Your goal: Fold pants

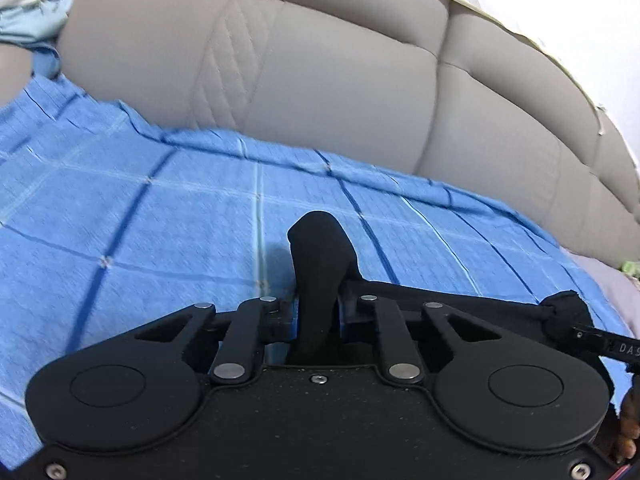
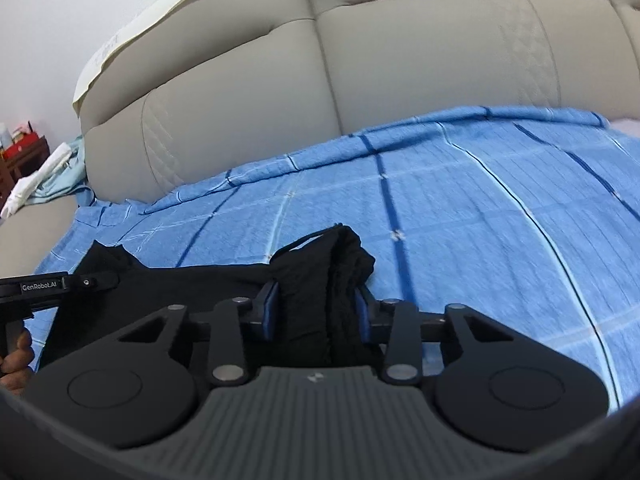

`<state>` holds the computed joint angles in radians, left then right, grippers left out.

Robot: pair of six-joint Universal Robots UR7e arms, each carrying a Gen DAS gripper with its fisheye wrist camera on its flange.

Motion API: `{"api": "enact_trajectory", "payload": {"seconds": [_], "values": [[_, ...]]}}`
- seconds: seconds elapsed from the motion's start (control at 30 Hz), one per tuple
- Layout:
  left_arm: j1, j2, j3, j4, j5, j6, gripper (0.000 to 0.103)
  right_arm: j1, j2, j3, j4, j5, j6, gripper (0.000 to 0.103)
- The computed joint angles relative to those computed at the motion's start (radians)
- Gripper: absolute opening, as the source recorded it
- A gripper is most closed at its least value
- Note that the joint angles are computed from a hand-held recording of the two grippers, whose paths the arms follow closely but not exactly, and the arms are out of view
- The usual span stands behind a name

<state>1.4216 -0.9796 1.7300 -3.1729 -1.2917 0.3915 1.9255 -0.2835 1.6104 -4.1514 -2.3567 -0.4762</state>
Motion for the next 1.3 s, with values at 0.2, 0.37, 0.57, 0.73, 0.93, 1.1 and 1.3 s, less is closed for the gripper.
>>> {"api": "enact_trajectory", "payload": {"seconds": [0.2, 0.37, 0.57, 0.73, 0.93, 1.1, 1.3], "values": [[0.002, 0.085, -0.169, 0.025, 0.061, 0.031, 0.015, -0.008, 0.04, -0.192, 0.176, 0.003, -0.03, 0.037], [0.004, 0.215, -0.416, 0.126, 0.131, 0.057, 0.015, -0.03, 0.091, -0.409, 0.361, 0.041, -0.033, 0.036], [0.017, 0.361, -0.632, 0.165, 0.218, 0.144, 0.02, -0.054, 0.199, -0.684, 0.535, 0.017, -0.102, 0.038], [0.045, 0.356, -0.669, 0.277, 0.169, 0.049, 0.025, -0.078, 0.225, -0.703, 0.503, 0.039, -0.136, 0.046], [0.035, 0.365, -0.67, 0.265, 0.215, 0.069, 0.032, -0.098, 0.182, -0.633, 0.503, 0.083, -0.001, 0.064], [0.013, 0.293, -0.581, 0.277, 0.22, -0.01, 0.053, -0.068, 0.165, -0.563, 0.385, 0.069, -0.032, 0.088], [-0.024, 0.16, -0.348, 0.172, 0.252, 0.078, 0.071, -0.01, 0.172, -0.426, 0.114, 0.027, -0.183, 0.097]]}}
